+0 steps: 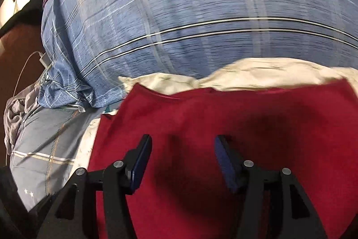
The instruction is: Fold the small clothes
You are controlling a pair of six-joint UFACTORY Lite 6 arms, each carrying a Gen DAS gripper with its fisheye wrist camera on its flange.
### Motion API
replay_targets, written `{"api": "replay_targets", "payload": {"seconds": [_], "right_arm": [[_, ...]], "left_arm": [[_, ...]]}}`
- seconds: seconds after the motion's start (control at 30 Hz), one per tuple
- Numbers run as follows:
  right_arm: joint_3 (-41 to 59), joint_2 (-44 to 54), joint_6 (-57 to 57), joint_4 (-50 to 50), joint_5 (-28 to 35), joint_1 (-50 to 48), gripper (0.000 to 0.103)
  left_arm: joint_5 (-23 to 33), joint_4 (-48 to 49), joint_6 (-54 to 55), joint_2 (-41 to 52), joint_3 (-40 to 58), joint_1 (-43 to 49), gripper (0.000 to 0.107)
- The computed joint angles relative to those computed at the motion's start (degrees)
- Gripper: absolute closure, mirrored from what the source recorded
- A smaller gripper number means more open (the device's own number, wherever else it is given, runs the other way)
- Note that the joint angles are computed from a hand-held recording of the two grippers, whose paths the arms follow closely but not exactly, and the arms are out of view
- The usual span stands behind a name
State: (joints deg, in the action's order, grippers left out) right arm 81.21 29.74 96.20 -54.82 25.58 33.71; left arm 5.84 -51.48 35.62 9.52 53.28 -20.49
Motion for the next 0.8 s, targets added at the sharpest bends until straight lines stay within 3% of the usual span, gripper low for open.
{"api": "replay_targets", "payload": {"seconds": [0.23, 0.3, 0.4, 0.57, 0.67, 0.8], "right_arm": [[-27.1, -22.6, 13.1, -12.4, 7.3, -2.8, 0.038], [-32.7, -26.8, 15.3, -14.3, 9.0, -5.6, 0.035], [-39.9, -30.6, 26.1, -24.0, 2.9, -9.8, 0.034], [-32.9, -23.1, 16.0, -17.6, 8.7, -6.1, 0.018], [-31.6, -21.9, 13.9, -16.4, 9.2, -5.7, 0.017], [-32.7, -22.7, 15.9, -17.9, 8.7, -5.8, 0.017]], "left_arm": [[0.1, 4.8, -5.3, -0.3, -0.4, 0.0, 0.038], [-0.5, 10.0, -10.8, -0.2, -0.4, -0.4, 0.038], [-0.3, 6.7, -8.0, 0.1, -0.4, -0.1, 0.038], [-1.2, 6.6, -7.9, 0.1, -0.8, -0.3, 0.038], [-1.5, 11.3, -12.3, 0.3, -0.7, -0.4, 0.038], [-1.3, 10.7, -11.6, 0.9, -0.2, -0.3, 0.036]]}}
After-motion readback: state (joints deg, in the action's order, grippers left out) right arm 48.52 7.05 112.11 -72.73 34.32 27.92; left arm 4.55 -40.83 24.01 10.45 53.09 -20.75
